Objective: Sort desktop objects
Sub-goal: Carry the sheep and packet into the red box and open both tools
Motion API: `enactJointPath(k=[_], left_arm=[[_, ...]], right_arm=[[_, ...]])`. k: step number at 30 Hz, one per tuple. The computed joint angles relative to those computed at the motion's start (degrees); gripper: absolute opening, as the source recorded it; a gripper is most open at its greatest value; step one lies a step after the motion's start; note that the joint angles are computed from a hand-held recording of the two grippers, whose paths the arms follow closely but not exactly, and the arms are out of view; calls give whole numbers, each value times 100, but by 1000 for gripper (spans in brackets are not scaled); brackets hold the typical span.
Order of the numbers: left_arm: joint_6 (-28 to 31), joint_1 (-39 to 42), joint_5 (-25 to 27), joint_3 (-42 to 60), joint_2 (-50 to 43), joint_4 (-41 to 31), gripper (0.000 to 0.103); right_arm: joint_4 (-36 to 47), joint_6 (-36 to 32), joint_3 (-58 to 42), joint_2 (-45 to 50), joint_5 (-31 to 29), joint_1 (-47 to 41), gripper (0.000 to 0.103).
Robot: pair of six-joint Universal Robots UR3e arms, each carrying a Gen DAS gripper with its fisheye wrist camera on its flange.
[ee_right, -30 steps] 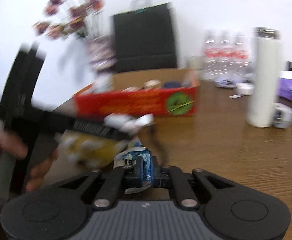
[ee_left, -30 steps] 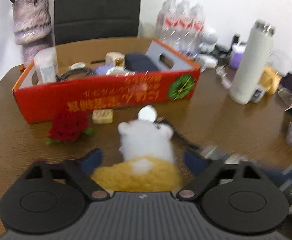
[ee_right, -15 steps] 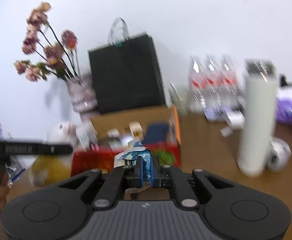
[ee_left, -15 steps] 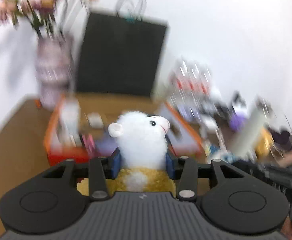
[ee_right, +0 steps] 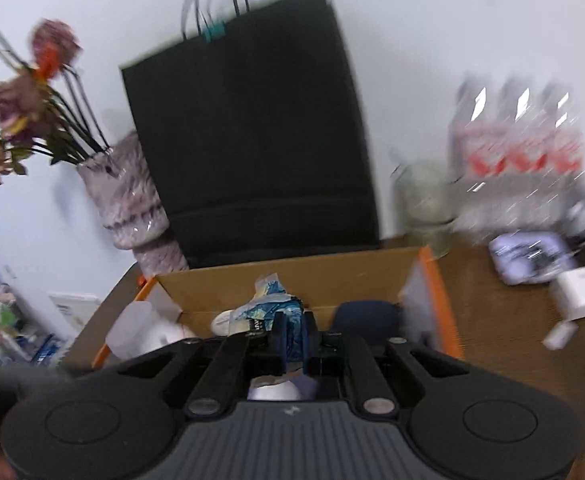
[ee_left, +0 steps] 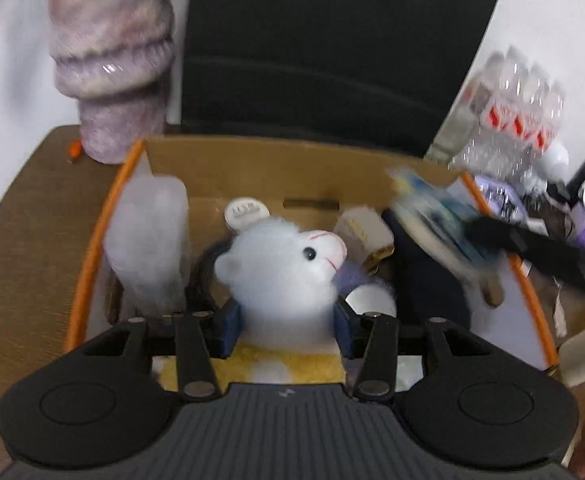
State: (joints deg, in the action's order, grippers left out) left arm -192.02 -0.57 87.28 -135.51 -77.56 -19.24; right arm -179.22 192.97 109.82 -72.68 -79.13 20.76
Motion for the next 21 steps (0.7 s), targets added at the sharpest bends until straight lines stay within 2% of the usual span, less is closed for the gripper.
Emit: enactJointPath(k=[3, 6, 8, 10, 11, 13, 14, 17, 21], left_arm=[[264, 388, -513, -438, 278, 246, 57], [530, 843, -810, -660, 991, -16, 60], [665, 1185, -913, -698, 1515, -379, 62], [839, 1581, -1091, -659, 1835, -773, 62], [833, 1624, -1065, -619, 1843, -835, 62], [737, 1597, -868, -514, 1778, -888, 62], [663, 1533, -749, -494, 1718, -834, 66], [138, 1129, -95, -356, 1372, -475, 97], [39, 737, 257, -191, 1605, -751, 100]], right_arm=[[638, -18, -1285, 961, -211, 326, 7], [1233, -148, -2192, 1624, -280, 557, 9], [1512, -199, -2616, 1906, -490, 711, 15], [1631, -216, -2777, 2016, -657, 803, 46], [1568, -220, -2748, 2021, -714, 832, 52], [1574, -273, -2655, 1913, -841, 866, 49], [1633, -285, -2588, 1798, -912, 873, 49], [1881, -364, -2312, 1342, -1109, 817, 51], [2016, -486, -1520, 413, -1266, 562, 59]])
